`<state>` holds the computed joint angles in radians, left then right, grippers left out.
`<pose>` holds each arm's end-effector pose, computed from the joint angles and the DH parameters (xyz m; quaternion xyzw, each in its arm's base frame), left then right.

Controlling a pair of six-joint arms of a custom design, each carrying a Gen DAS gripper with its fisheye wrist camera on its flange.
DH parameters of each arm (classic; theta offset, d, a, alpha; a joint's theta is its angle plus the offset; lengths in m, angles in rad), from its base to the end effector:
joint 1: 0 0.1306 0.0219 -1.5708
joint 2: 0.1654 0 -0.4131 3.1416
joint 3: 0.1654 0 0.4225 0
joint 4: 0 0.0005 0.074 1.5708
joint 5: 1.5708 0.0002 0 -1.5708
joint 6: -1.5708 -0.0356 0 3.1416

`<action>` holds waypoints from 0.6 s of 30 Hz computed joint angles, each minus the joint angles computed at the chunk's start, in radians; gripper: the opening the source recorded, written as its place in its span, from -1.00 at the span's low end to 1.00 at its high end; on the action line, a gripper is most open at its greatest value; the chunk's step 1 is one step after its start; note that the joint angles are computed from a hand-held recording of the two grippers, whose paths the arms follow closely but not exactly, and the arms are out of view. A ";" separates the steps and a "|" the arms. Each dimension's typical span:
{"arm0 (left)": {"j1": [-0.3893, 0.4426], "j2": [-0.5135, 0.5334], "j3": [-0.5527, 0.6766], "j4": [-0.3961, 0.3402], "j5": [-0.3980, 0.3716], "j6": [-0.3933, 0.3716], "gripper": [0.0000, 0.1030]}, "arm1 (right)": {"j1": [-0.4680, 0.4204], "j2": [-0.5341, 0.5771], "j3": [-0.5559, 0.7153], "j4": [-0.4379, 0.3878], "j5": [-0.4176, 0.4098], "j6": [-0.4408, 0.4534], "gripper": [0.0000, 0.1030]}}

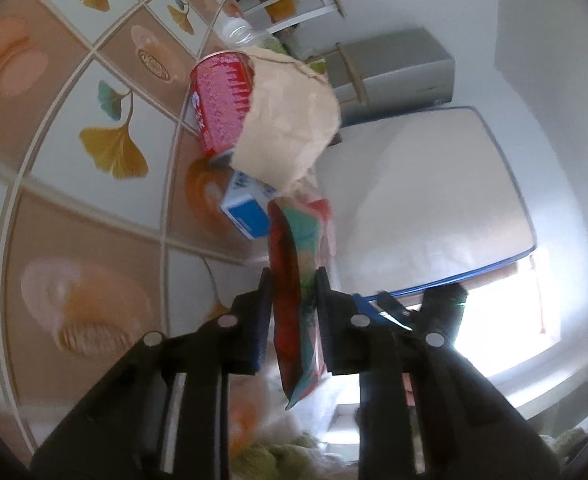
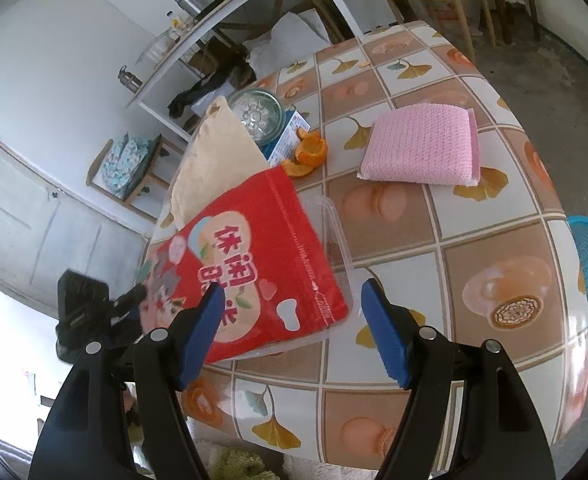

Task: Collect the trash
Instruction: 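Grasp the red snack bag with the left tool and lift it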

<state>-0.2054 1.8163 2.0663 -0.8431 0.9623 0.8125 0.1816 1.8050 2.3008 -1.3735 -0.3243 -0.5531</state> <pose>0.6542 -0.1666 0.5609 -0.0265 0.8118 -0.5597 0.1644 0.6107 0.1232 0.6291 0.1175 0.9224 0.2621 0.2583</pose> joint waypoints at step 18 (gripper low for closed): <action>-0.032 -0.191 -0.288 0.176 -0.019 0.131 -0.69 | -0.005 -0.085 -0.119 0.066 0.001 -0.018 0.34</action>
<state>-0.2379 1.6252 1.7783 -0.6676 0.9432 0.9435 0.1765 1.7200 2.1820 -1.3075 -0.3234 -0.5715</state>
